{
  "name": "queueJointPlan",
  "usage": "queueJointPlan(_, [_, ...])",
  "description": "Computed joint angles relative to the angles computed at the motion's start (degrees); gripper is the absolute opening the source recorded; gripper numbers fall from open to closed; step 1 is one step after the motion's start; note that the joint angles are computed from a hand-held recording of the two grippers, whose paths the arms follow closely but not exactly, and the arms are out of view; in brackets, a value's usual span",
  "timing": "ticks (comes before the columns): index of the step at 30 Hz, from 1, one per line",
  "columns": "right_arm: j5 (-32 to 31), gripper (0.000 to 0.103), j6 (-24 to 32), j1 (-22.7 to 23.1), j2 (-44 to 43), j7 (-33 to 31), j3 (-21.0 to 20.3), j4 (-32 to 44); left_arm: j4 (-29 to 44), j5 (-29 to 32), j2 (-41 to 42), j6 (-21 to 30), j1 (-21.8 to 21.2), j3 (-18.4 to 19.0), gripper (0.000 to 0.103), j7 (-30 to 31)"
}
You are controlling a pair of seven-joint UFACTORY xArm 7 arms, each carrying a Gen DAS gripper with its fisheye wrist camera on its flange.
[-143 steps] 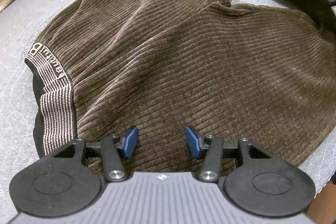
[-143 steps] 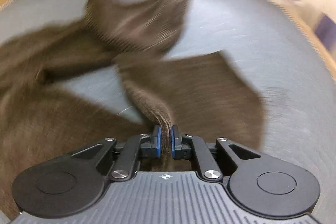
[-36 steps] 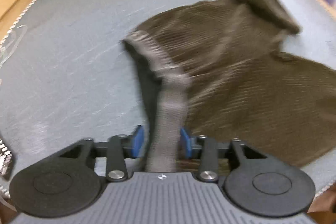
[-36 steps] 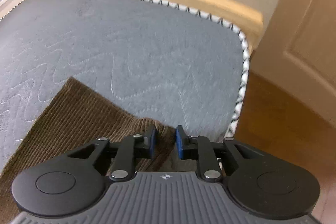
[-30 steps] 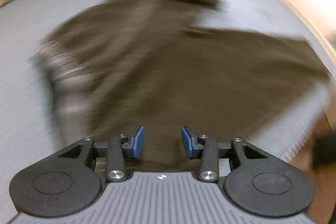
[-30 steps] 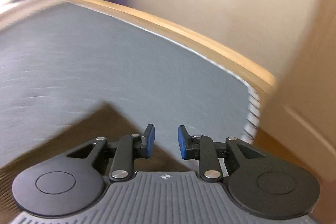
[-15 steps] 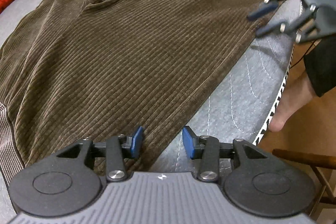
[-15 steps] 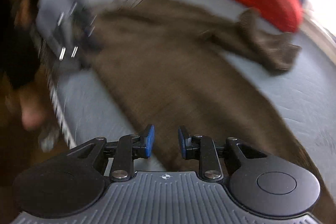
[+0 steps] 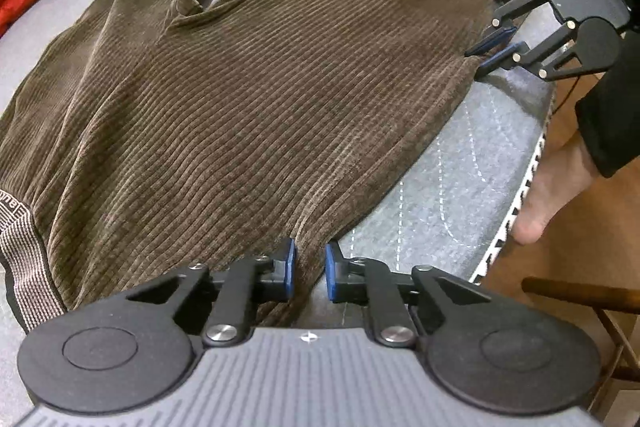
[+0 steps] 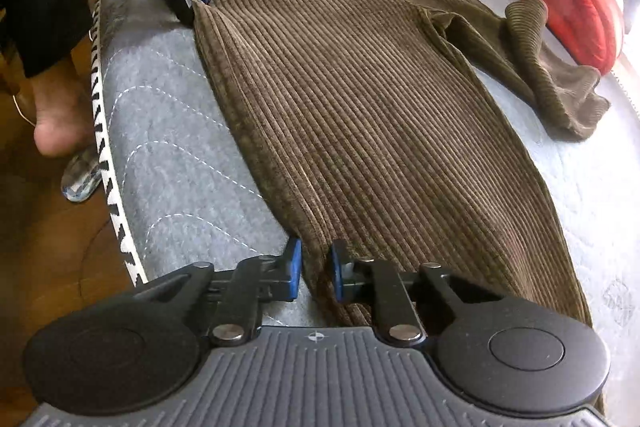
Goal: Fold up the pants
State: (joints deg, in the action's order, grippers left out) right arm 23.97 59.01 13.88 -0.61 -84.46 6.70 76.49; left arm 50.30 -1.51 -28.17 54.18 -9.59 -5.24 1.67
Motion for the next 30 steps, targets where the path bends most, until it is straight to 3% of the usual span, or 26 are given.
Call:
queueJointPlan(6, [1.71, 0.012, 11.97, -1.69, 1.19, -1.59, -1.38, 6.65, 0.21, -3.04, -2.55, 3.20, -1.30, 1.95, 0.014, 5.54])
queueJointPlan(9, [1.88, 0.013, 9.52, -1.92, -0.29, -2.50, -1.17, 3.96, 1.58, -2.52, -1.05, 4.08, -0.43, 0.94, 0.018, 4.01])
queueJointPlan(11, [2.10, 0.016, 10.63, -1.91, 0.50, 0.54, -1.20, 5.79, 2.23, -6.21, -1.63, 1.72, -0.58, 2.74, 0.030, 3.36])
queueJointPlan(12, [2.84, 0.016, 13.32, -2.17, 2.33, 3.88, -1.39, 9.14, 2.08, -8.12, -2.44, -0.61, -0.25, 3.64, 0.048, 2.38])
queueJointPlan(13, [4.75, 0.018, 15.91, -2.81, 4.18, 7.02, -1.72, 12.51, 1.98, -9.34, -2.91, -2.76, 0.35, 4.09, 0.055, 0.98])
queueJointPlan(15, [8.09, 0.027, 19.28, -4.29, 7.52, 13.12, -1.90, 18.44, 1.96, -10.03, -3.07, -5.66, 2.53, 4.44, 0.055, -3.19])
queueJointPlan(18, [9.07, 0.033, 17.84, -5.59, 10.20, 20.22, -1.48, 22.04, 4.00, -5.05, -0.07, -0.67, 6.68, 2.64, 0.055, -10.61])
queueJointPlan(21, [4.15, 0.033, 15.90, -5.42, 12.05, 25.97, -0.73, 23.13, 5.92, 0.35, 4.30, 8.85, 8.29, 0.99, 0.053, -15.94])
queueJointPlan(23, [-6.31, 0.033, 12.51, -3.28, 11.98, 28.71, -0.48, 20.91, 6.44, 1.31, 4.60, 9.02, 7.05, 1.12, 0.060, -14.85])
queueJointPlan(25, [-12.19, 0.036, 9.39, -1.39, 10.55, 26.39, -1.27, 16.89, 6.75, -0.64, 3.95, 7.43, 6.32, 2.05, 0.060, -15.43])
queueJointPlan(27, [-10.77, 0.036, 8.04, -2.53, 9.76, 24.50, 0.06, 16.28, 6.94, -0.44, 3.54, 5.99, 6.45, 1.97, 0.060, -16.97])
queueJointPlan(30, [-5.24, 0.036, 6.96, -3.86, 10.29, 26.95, 0.47, 18.33, 8.45, 2.69, 4.78, 3.38, 7.14, 0.91, 0.060, -19.44])
